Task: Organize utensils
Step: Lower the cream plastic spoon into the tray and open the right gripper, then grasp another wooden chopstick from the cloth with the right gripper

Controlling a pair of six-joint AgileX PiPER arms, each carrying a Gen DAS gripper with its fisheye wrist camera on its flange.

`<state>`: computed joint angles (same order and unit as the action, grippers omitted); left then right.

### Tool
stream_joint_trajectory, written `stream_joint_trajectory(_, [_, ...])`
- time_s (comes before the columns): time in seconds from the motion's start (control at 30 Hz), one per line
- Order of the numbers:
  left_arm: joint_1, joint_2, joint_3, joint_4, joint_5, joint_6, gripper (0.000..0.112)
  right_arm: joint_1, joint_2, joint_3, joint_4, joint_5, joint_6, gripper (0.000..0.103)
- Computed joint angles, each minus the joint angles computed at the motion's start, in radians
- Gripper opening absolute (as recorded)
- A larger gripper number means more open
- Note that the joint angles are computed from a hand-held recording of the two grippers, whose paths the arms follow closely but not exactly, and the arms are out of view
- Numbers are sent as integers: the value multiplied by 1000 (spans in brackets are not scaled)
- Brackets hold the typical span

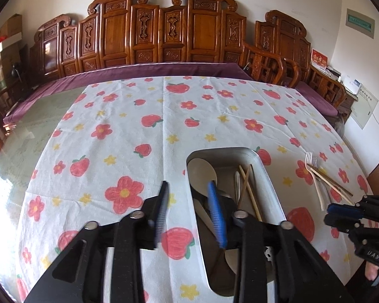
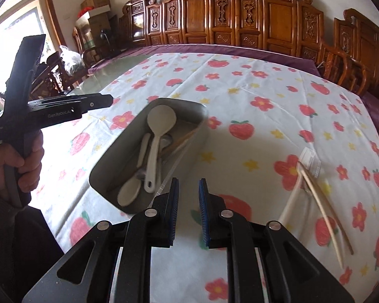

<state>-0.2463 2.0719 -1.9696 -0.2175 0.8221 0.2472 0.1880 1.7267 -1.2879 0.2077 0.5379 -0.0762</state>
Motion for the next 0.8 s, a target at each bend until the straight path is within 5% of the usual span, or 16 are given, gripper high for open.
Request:
stream_joint_trajectory(0.17, [-13, -20, 36, 5, -36, -23, 71, -74, -85, 119, 26, -26, -60, 18])
stream_joint_trajectory(0.27, [-24, -41, 70, -2, -65, -26, 81, -120, -116, 168, 46, -33, -105, 23])
stream_joint_trajectory(0.57, [-106, -145, 250, 76, -179, -92, 83, -306, -148, 237, 153, -37, -321, 28])
stream_joint_trajectory(0.8, [-169, -209, 344, 109, -191, -146, 83, -442, -72, 209, 230, -24, -485, 28])
